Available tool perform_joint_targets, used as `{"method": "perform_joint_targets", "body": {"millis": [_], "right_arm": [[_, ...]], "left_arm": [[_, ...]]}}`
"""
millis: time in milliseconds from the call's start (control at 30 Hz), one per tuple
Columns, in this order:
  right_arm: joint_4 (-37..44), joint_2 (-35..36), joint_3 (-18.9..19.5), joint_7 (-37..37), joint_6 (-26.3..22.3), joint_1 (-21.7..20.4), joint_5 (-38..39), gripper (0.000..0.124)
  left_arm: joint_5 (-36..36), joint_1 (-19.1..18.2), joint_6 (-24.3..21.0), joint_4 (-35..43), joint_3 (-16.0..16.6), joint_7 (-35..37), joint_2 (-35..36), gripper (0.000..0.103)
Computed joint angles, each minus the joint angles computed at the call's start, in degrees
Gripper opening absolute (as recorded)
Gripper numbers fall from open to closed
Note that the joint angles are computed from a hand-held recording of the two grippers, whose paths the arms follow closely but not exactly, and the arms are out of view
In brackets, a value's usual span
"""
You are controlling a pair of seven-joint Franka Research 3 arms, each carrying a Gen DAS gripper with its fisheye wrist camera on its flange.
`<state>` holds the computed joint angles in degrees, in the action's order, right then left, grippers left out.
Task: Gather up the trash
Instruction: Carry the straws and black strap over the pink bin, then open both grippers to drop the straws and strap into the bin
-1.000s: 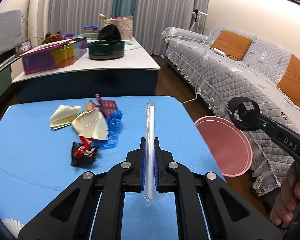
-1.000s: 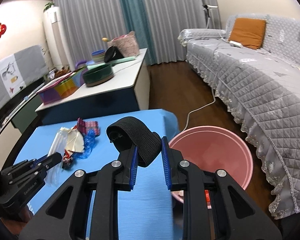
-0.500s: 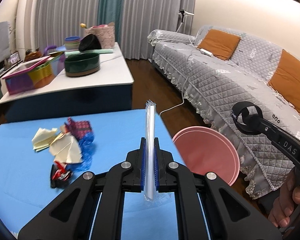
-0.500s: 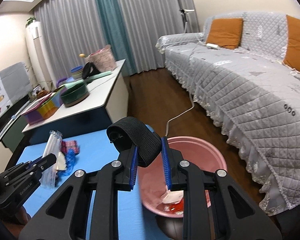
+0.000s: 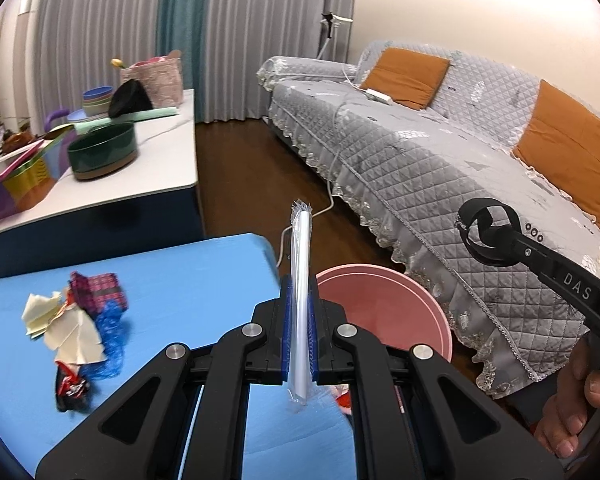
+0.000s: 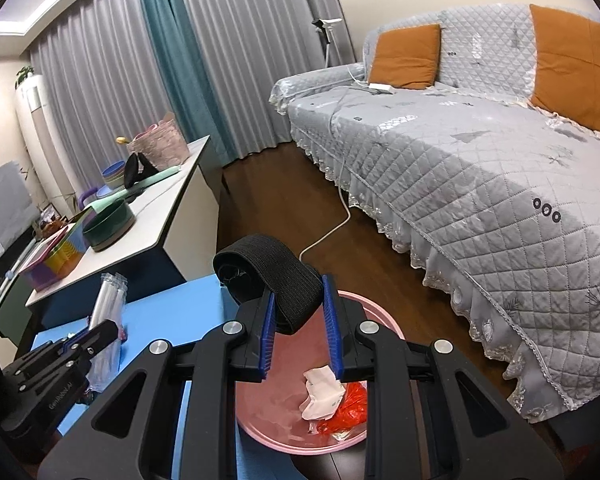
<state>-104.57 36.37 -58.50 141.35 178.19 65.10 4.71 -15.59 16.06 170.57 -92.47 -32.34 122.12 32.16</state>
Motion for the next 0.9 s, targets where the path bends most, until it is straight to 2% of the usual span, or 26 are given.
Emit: {"method": "perform_joint_targets", "body": {"millis": [167,367,667,900], "right_arm": [[-0.02,-0.14,1.4,0.48,0.01,-1.61,0.63,0.022],[0.22,-0.59,4.11,0.7,-0.47,-4.19,0.26,0.022],[1.42,-1.81,11.84,1.65,-1.07,-11.22,-1.11,0.022],[3.08,-1.91,16.09,3.59,-2.25,-15.48,-4.4,0.022]], "left_arm": [[1.22,-2.0,-1.23,2.52,0.94,-0.53,1.59,0.007],[1.24,-2.73,-2.94,5.36,0.28,0.68,3.71,0.007],[0.96,-6.11,-7.8,11.1,2.6,0.88,7.31,0.007],[0.75,-9.02,-10.63,15.46,5.04,0.14,9.87,0.007]]}}
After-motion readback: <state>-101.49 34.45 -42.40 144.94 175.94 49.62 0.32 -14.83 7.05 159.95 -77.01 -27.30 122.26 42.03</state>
